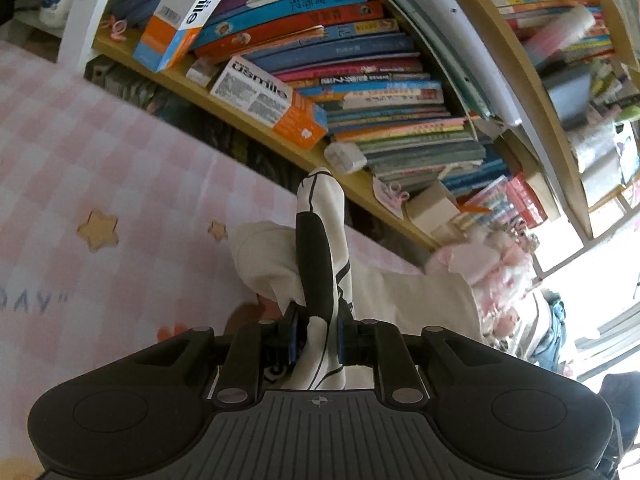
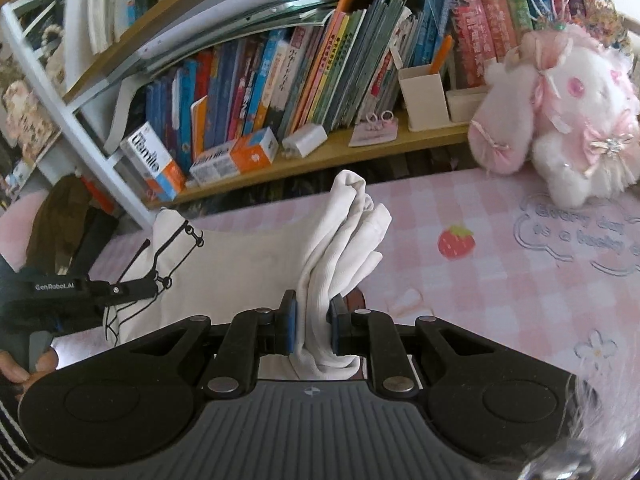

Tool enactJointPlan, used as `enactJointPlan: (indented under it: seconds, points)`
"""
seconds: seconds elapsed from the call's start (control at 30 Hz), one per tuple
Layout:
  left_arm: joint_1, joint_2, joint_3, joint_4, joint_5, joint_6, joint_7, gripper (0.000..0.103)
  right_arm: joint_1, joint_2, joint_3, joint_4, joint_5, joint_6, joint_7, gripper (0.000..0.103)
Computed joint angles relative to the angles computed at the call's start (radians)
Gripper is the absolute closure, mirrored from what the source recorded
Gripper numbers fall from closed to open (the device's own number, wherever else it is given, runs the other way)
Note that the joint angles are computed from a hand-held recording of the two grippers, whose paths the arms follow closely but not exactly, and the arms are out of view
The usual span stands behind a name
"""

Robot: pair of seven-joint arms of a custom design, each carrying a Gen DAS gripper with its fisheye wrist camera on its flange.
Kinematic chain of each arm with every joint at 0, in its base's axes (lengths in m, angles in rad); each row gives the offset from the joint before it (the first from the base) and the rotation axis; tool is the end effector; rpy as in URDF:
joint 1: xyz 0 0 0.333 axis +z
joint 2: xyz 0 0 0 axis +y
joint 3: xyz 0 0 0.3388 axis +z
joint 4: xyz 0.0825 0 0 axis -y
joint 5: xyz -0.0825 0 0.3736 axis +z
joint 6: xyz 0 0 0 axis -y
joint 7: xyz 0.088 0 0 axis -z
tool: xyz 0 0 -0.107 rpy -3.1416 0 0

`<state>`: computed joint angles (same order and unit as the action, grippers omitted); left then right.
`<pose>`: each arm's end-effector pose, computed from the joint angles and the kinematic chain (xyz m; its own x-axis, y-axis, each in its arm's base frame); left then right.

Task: Fold clothes
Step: 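Lift the folded bundle with both tools and carry it toward the bookshelf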

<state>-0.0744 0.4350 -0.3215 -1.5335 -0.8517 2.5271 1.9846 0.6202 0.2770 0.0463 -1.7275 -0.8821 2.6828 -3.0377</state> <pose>0.6835 -0.2308 0.5013 -0.3162 -0.7064 0.6332 -0.8639 -0.0614 -0.4999 0.5189 0.4346 0.5162 -0.1476 -0.9001 -0.4099 -0.6408 0.4027 -0.6536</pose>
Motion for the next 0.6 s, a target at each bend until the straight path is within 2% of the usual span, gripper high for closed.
enactJointPlan:
  seconds: [0.23, 0.5, 0.6]
  points:
    - [-0.027, 0.144, -0.001, 0.181, 0.083, 0.019, -0.046, 0.087, -0.013, 0.086, -0.037, 0.096, 0.017, 0.018, -0.040, 0.088]
    - [-0.027, 0.283, -0.037, 0.349, 0.127, 0.025, -0.071, 0.087, -0.010, 0.156, -0.093, 0.163, 0.007, 0.060, -0.049, 0.088]
    - [-0.015, 0.326, -0.068, 0.392, 0.124, 0.046, -0.027, 0.087, -0.010, 0.189, -0.112, 0.192, 0.004, 0.084, -0.058, 0.088]
